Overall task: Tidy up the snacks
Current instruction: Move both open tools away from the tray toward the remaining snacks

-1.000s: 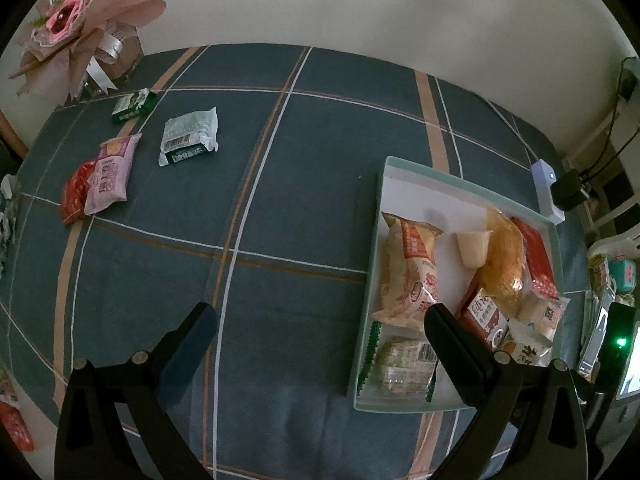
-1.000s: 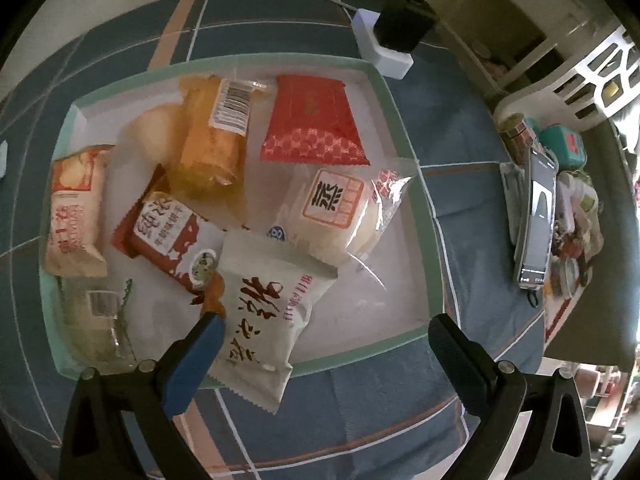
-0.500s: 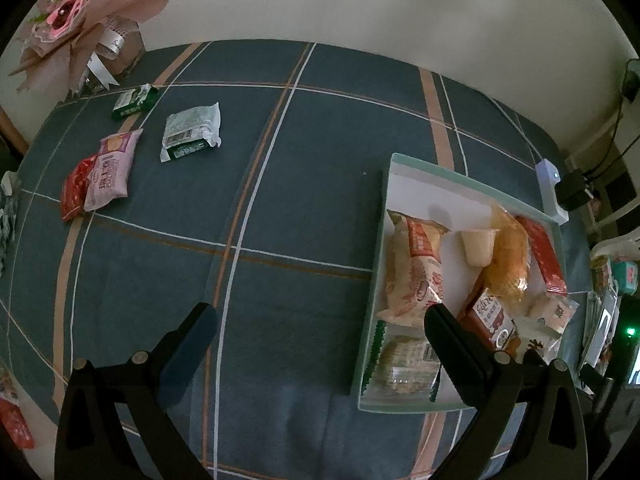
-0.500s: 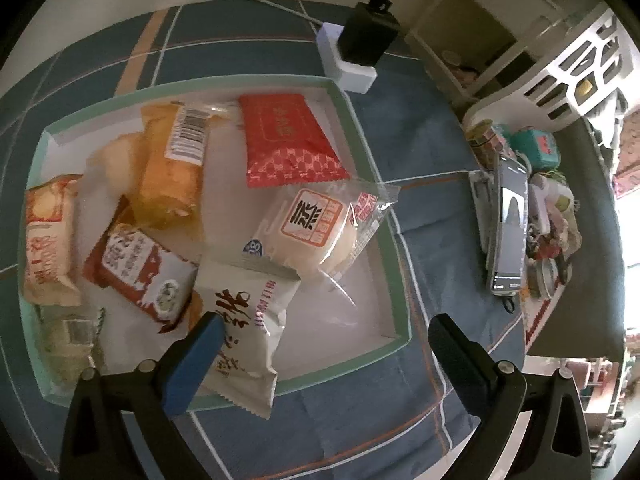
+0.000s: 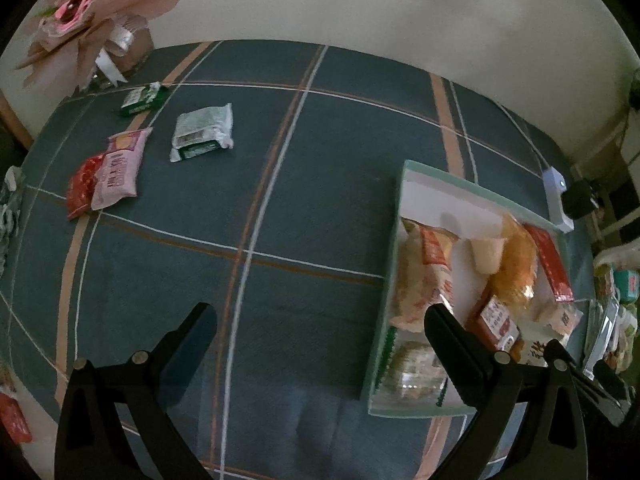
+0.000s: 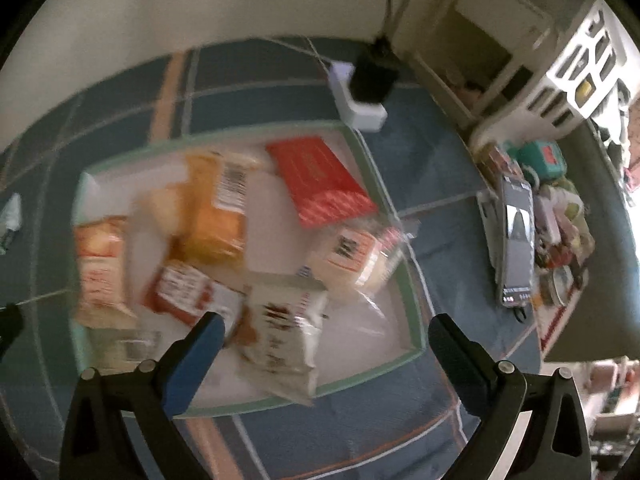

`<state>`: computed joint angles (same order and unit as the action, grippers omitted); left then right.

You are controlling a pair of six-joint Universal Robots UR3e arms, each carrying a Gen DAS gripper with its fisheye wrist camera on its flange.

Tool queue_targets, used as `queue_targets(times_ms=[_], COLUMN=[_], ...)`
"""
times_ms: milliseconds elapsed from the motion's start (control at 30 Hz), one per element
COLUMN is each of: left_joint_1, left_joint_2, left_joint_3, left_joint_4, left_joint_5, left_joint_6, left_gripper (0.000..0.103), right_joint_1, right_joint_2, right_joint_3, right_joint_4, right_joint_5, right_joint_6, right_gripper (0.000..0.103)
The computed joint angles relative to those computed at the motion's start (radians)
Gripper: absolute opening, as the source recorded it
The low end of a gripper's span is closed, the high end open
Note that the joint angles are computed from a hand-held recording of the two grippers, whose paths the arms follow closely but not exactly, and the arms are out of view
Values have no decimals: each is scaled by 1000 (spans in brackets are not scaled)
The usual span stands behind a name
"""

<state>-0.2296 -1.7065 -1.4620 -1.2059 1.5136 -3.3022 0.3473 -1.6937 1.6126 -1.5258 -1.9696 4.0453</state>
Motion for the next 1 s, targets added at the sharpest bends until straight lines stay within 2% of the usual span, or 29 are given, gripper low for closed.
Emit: queue_targets(times_ms=[367, 600, 800, 1000], left_joint_1=[189, 275, 351, 407], left_joint_2=[55, 78, 78, 70], left_joint_3=[-56, -85, -105, -104], left_joint_4=[1, 49, 76, 81], left_joint_5=[7, 111, 149, 141], left_joint_6=[9, 26, 59, 87], left_gripper=[103, 103, 103, 103], right_joint_1=[136, 205, 252, 256], right_joint_2=[232, 340, 455, 529], right_joint_3=[-226, -343, -473, -525], right_joint_4=[-111, -226, -233, -258], right_joint_5=[43, 59, 50, 71], right_joint_6=[-32, -82, -99, -127], right_gripper=[103, 103, 103, 103])
